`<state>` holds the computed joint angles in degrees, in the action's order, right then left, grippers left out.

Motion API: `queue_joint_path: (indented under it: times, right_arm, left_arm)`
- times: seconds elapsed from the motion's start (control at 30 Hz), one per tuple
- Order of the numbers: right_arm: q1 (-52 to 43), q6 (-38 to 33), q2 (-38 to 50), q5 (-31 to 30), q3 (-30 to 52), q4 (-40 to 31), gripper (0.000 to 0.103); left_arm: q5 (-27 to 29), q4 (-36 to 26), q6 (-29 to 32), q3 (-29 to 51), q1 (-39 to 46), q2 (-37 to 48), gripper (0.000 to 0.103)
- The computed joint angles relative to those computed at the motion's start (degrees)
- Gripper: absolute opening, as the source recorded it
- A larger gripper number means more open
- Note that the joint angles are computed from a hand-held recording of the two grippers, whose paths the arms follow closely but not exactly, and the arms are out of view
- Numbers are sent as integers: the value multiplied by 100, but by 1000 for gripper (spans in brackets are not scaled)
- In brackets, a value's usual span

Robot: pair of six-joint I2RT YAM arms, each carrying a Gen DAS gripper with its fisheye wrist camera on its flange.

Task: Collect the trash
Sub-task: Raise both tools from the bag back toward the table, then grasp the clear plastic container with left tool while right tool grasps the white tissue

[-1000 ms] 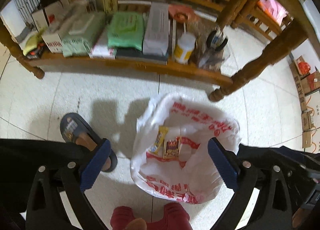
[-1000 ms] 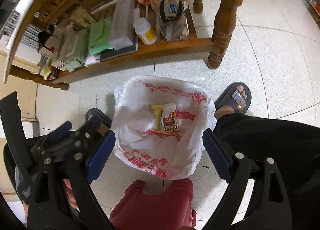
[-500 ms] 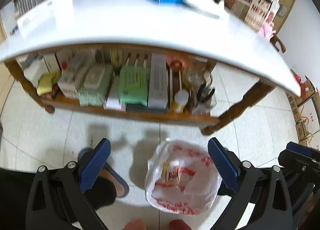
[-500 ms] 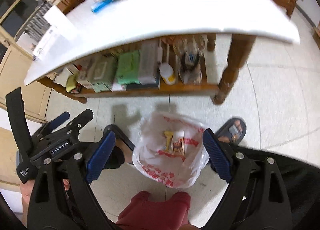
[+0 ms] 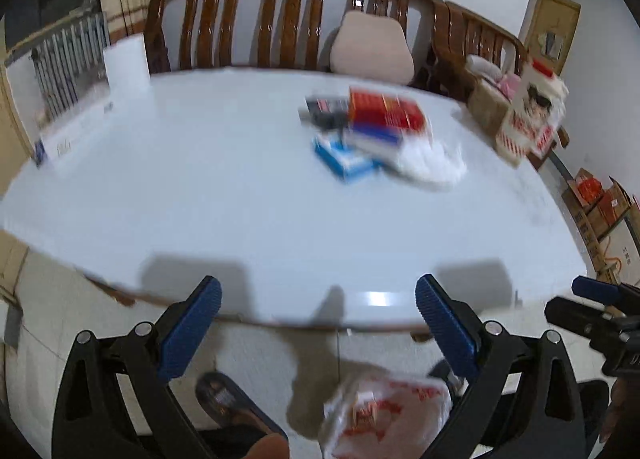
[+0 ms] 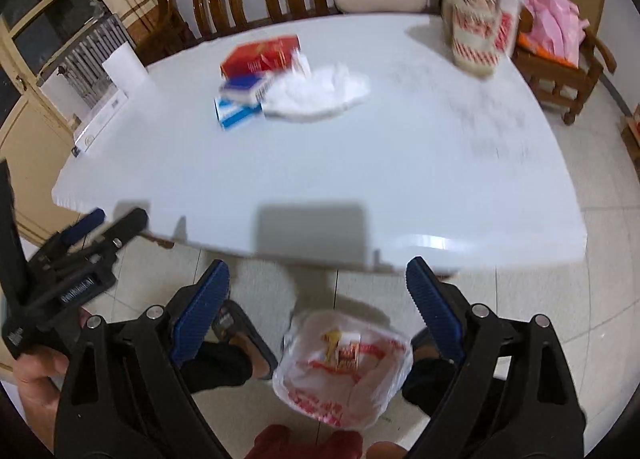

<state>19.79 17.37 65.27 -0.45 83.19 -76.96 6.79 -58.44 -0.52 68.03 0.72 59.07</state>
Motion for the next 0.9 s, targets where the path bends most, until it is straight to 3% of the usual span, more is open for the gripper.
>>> queue_joint_path:
  times: [0.2, 0.43, 0.57, 0.9]
  right_arm:
    - [-85, -356, 1222, 124, 1121, 98, 88]
    - [-307, -884, 2423, 52, 2132, 133, 88]
    - [-390, -1148, 2902, 1, 2497, 161, 95]
    - [-519, -1579, 3847, -166, 3329, 82, 95]
  left_arm:
    - [190, 164, 269, 1352, 364, 1315, 95]
    - [134, 256, 431, 2975, 230, 2953, 95]
    - [99, 200, 544, 3948, 91, 3907, 95]
    - [-149, -63, 845, 5860, -237, 5689, 95]
